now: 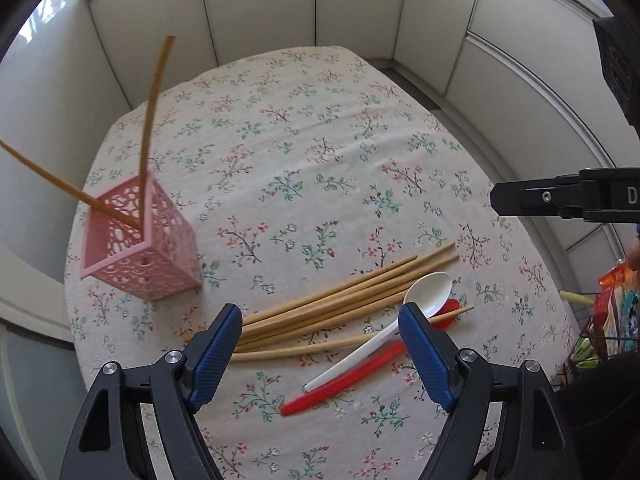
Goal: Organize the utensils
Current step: 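Move both open tools back over the remaining chopsticks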
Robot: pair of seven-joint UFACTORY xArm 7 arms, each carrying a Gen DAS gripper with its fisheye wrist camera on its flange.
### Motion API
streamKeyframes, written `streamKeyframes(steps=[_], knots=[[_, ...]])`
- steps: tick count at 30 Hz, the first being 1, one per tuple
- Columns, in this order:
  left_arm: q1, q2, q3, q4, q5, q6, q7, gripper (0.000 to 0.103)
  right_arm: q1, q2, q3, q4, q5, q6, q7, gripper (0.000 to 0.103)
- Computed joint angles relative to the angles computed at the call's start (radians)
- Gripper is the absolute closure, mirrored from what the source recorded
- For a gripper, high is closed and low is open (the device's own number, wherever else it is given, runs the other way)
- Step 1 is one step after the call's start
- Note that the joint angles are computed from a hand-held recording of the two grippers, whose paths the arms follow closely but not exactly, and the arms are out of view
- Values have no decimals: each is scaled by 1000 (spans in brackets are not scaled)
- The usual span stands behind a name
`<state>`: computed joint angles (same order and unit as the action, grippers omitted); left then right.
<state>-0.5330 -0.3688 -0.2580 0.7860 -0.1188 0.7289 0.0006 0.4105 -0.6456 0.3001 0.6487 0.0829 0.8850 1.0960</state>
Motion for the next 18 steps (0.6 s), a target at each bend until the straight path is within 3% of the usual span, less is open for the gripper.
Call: streamKeyframes(steps=[3,8,14,18], knots=[[5,80,-13,32,21,4,-10,31,9,-19,-14,-28,15,7,-11,42],[8,205,-9,92,37,15,2,61,11,-51,-30,-61,33,22,-28,42],[-3,278,-13,141,36,41,44,67,3,-83,-40,-87,47,36,-44,42],[-7,315,-21,162,84,41,11,69,-3,-98,-44,-96,53,43,-51,42]])
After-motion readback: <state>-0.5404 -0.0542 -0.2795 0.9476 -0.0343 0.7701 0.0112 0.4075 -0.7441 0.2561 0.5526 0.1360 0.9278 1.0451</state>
